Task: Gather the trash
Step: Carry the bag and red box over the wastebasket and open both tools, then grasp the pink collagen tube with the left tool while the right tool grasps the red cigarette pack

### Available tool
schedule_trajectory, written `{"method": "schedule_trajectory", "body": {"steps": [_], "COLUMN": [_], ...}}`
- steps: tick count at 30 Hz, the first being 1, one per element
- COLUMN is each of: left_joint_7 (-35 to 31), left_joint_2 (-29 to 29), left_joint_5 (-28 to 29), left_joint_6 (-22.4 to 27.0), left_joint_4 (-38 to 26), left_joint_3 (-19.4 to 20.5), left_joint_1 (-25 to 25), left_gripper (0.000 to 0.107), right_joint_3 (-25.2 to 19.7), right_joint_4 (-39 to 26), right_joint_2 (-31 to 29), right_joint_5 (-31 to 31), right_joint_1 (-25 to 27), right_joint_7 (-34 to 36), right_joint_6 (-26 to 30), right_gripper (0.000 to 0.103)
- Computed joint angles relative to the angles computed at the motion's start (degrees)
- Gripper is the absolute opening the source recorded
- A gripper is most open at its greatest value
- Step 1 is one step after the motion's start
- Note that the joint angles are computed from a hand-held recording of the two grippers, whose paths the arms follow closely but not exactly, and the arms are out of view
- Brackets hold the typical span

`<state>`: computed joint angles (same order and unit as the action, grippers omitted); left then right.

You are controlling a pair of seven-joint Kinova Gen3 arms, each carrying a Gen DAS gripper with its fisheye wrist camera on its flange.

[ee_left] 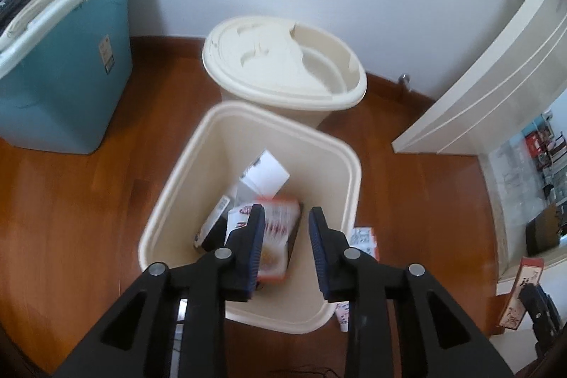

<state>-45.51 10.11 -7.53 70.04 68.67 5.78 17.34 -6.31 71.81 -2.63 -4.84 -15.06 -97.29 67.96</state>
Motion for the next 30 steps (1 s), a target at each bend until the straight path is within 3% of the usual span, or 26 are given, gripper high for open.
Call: {"method": "schedule_trajectory", "body": {"steps": [8, 12, 14, 17, 19, 24, 27, 29, 30], "left_joint_7": [-10.13, -12.04, -11.3, -9.34, -9.24, -10.9, -11.42, -11.51, -11.55], "left_joint_2": [-4.27, -10.12, -12.85, -14.78, -15.14, -14.24, -14.14, -13.63, -13.3], "left_joint_5": [-4.45, -4.44, -2.55, -0.44, 0.33, -0.74, -1.7, -1.15, -1.0], "left_joint_6": [14.06, 14.84, 14.02, 12.77, 12.46, 11.81, 12.29, 12.83, 13.16], "left_joint_4": [-13.57, -14.63, -13.11, -10.76, -9.81, -8.89, -8.98, -9.35, -9.64], "left_joint_3": [-0.12, -0.58, -1.15, -1.29, -1.1, 0.59, 1.07, 1.01, 1.01], "left_joint_1": [-1.23, -4.15, -6.5, -9.68, -11.0, -11.45, -11.32, -11.23, -11.14], "left_gripper": [0.025, 0.025, 0.039, 0.05, 0.05, 0.05, 0.05, 0.05, 0.05], "right_joint_3": [-4.2, -4.93, -4.58, -3.09, -1.97, 0.97, 1.47, 1.78, 1.56], "right_joint_4": [-9.58, -14.79, -18.38, -21.69, -24.42, -34.12, -31.44, -28.53, -27.5], "right_joint_2": [5.42, 11.12, 15.36, 20.81, 24.85, 34.96, 33.94, 31.86, 30.79], "right_joint_5": [5.5, 7.75, 8.96, 10.47, 10.53, 9.96, 10.22, 11.37, 11.29], "right_joint_1": [-6.82, -12.1, -15.33, -19.48, -21.53, -25.51, -25.98, -26.37, -26.04], "right_joint_7": [-3.27, -4.68, -6.15, -8.74, -10.55, -11.11, -11.17, -10.64, -10.27], "right_joint_6": [4.55, 5.97, 6.9, 6.23, 6.95, 14.72, 12.95, 11.31, 10.9], "right_gripper": [0.03, 0.03, 0.03, 0.031, 0.031, 0.033, 0.046, 0.066, 0.067]}}
